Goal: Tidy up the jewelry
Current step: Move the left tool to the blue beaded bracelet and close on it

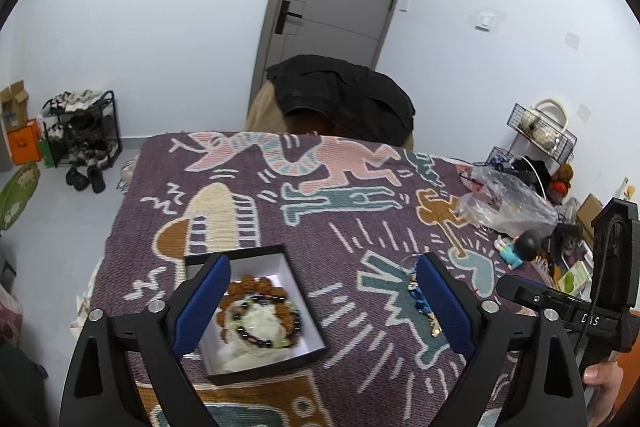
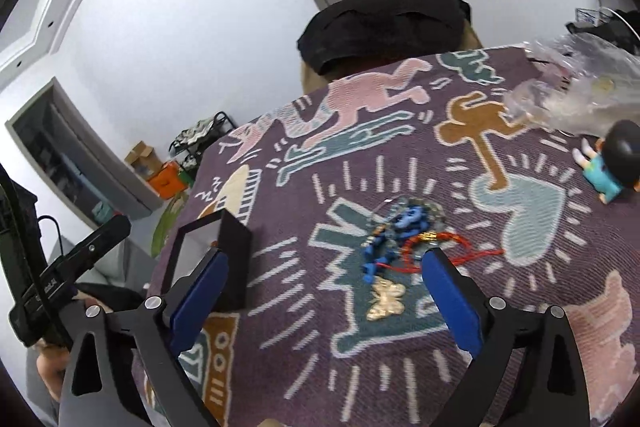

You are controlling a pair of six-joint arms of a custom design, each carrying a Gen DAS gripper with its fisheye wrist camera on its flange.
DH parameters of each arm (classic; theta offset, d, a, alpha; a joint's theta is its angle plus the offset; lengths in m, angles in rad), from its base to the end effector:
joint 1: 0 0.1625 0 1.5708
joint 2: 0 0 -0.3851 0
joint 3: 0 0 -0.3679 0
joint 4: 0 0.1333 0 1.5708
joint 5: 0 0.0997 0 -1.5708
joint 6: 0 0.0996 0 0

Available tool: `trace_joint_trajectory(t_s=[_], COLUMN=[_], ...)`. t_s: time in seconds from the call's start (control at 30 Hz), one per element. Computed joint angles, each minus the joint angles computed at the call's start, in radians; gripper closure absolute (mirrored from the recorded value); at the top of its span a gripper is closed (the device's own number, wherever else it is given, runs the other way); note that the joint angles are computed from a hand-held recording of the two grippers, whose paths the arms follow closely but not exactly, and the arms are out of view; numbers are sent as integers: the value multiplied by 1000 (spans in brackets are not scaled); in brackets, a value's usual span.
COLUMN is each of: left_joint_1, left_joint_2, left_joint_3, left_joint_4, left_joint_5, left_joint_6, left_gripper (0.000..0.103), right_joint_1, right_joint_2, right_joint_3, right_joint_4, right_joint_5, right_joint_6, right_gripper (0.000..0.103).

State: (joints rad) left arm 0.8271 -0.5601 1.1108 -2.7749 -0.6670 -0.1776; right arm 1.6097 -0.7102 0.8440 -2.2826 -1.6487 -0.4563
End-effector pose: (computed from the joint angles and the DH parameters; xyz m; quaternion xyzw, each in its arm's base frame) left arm -0.3564 -0.6999 0.1863 0.1034 0.8573 -0.4425 0.2421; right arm 0.1563 -0.7889 0.3358 0.2240 -0.9313 0.2709 0.0955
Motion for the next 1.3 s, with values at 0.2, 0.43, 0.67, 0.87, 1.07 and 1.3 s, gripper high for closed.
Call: trace_joint_trajectory(t_s=[0.2,0.43,0.67,0.87,1.07,1.3], left_joint_1=[-7,-8,-4,8,35,69], left_joint_2=[49,111,187,269,359,476], left_joint_3=[-69,-160,-273,-407,-570,-783], left_joint_4=[52,154,257,374,539,709], left_joint_5=[-17,-40,-79,-115,-185,-272], left_joint_6=[8,1,-1,-17,-93,-164], left_gripper=[5,5,5,23,47,62], right_joint_1=[-34,-75,-119,-150,-167,-179], right_joint_2=[-10,-46,-64,-64,-58,-43], right_joint_3=[-17,8,12,-2,-13,-34], right_joint_4=[6,-15,-22,-27,-34,-10], right_joint_5=[-17,21,60,81,79,67], right_joint_6=[34,51,76,99,111,123], right_gripper=[3,3,3,3,4,20])
